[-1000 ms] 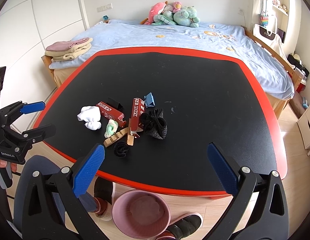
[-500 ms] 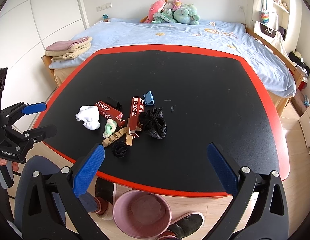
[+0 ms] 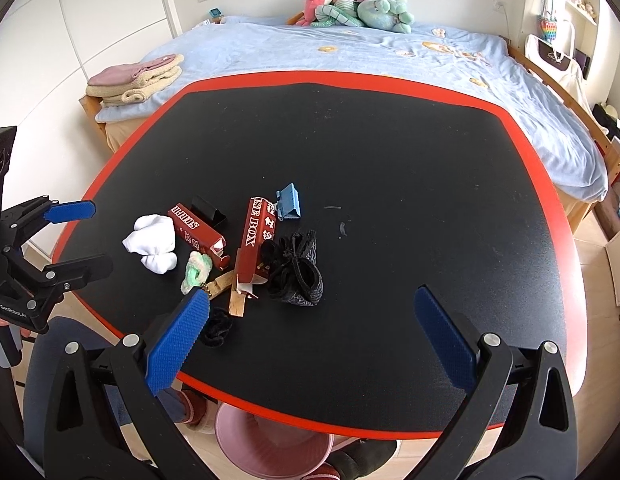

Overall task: Collect trash
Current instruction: 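Grasp the white sock with the left tool while the right tool grasps the black sock, then carry both socks over the pink wastebasket and open both tools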

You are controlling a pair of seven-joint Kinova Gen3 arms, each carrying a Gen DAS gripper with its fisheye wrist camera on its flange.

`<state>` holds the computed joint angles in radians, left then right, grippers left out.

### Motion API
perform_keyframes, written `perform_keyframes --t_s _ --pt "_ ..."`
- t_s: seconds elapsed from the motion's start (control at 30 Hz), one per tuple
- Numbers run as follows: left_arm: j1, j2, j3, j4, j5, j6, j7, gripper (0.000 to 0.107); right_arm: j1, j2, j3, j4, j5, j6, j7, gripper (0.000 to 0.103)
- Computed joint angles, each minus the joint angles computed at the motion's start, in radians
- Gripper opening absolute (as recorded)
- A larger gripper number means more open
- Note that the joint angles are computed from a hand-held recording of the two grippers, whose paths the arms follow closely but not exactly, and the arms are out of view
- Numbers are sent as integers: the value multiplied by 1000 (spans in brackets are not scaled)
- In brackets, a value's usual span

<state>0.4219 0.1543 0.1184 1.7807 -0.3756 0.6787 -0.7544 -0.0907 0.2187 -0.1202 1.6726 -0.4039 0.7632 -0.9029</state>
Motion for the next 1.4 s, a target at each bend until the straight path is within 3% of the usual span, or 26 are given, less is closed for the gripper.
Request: perform_keyframes --t_s 0.37,0.43,0.57,0.67,0.73,0.77,0.97,1.4 --pt "-65 62 -7 -24 161 -22 -160 95 -12 105 -16 -94 33 64 -23 98" --pt "-74 71 -6 -30 186 -22 -189 87 -16 121 -17 -111 41 82 -31 85" --pt "-84 80 -9 -31 222 -24 -230 71 -10 142 -26 -129 35 106 -24 74" --pt "-90 82 -11 -28 242 -27 -253 53 -8 154 -29 -139 31 117 -24 55" --pt "-97 75 -9 -17 259 -40 -274 47 0 161 -36 -142 18 126 -12 40" --pt "-96 72 -10 -17 260 -40 -279 41 2 160 -37 -140 14 123 -7 37" --pt "-84 61 -21 -13 240 -45 -270 26 8 143 -36 -112 -4 98 0 30" --pt "-54 -56 8 37 170 -38 -194 26 75 -14 -13 6 -110 76 90 29"
